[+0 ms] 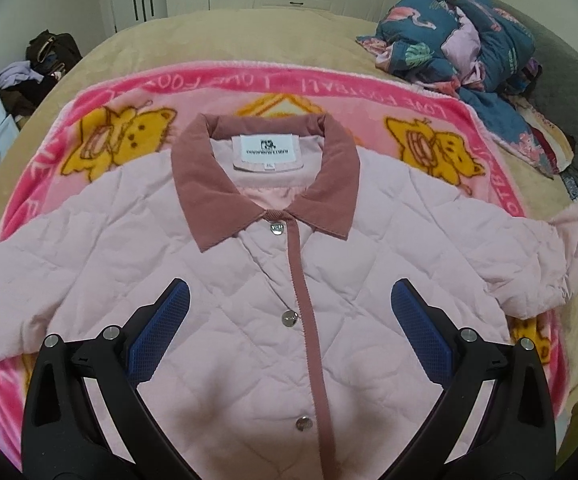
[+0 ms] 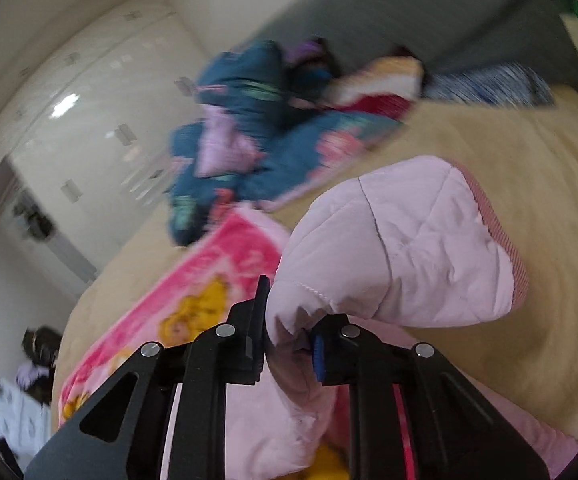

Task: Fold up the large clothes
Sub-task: 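Close the right tool on the sleeve cuff and lift it, then lay the sleeve across the jacket front toward the collar, open right tool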

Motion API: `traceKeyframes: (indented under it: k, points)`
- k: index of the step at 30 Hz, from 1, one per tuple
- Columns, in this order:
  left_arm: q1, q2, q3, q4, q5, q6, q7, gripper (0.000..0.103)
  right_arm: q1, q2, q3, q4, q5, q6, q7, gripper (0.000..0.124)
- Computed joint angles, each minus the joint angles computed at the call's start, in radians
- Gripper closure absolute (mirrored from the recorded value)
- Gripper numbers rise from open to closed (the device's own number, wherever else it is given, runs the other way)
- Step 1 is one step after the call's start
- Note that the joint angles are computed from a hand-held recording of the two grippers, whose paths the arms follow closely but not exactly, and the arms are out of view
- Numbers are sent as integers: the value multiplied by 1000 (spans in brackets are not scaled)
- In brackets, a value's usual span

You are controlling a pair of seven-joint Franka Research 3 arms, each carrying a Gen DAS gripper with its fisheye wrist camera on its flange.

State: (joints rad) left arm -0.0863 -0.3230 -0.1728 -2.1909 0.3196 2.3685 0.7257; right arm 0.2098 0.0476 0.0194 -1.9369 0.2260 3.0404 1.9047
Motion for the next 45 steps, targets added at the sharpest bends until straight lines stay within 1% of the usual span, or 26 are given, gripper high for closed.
traceKeyframes:
  k: [2, 5, 9, 12, 14, 16, 21, 23, 28, 30, 32, 36, 40, 42, 45]
  points:
    - [2, -19, 2, -1, 4, -7, 4, 8, 16, -1, 20, 34, 2, -1, -37, 107]
    - [6, -56, 11, -8, 2, -8, 20, 8, 43, 2, 34, 78, -19, -7, -53, 107]
    - [18, -108, 25, -28, -4, -10, 32, 8, 77, 13, 57, 133, -13, -15, -107, 107]
    - [27, -144, 35, -52, -15, -6, 40, 8, 109, 23, 62, 167, -55, -23, -107, 107]
    - [25, -177, 56, -83, -46, 22, 46, 8, 125, 28, 66, 180, -68, -26, -116, 107]
    - [33, -200, 63, -105, -57, 44, 51, 8, 143, 40, 71, 205, -85, -33, -126, 107]
    - [64, -237, 63, -129, -50, 42, 45, 8, 177, 60, 83, 243, -86, -47, -155, 107]
    - [72, -250, 67, -139, -48, 39, 51, 8, 197, 77, 78, 268, -113, -56, -146, 107]
    - [94, -287, 82, -169, -47, 37, 59, 8, 235, 96, 87, 290, -131, -66, -155, 107]
    - [101, -302, 91, -180, -50, 39, 65, 8, 246, 108, 99, 301, -121, -70, -182, 107]
    - [107, -312, 97, -189, -53, 42, 71, 8, 269, 123, 95, 313, -144, -71, -177, 107]
    - [105, -335, 123, -215, -83, 66, 98, 8, 300, 150, 98, 331, -149, -78, -184, 107]
    - [110, -353, 132, -232, -104, 84, 116, 8, 338, 174, 93, 341, -174, -88, -175, 107]
    - [112, -360, 135, -240, -113, 94, 122, 8, 346, 186, 103, 342, -162, -90, -184, 107]
    - [109, -368, 141, -258, -128, 115, 138, 8, 345, 208, 132, 340, -123, -97, -236, 107]
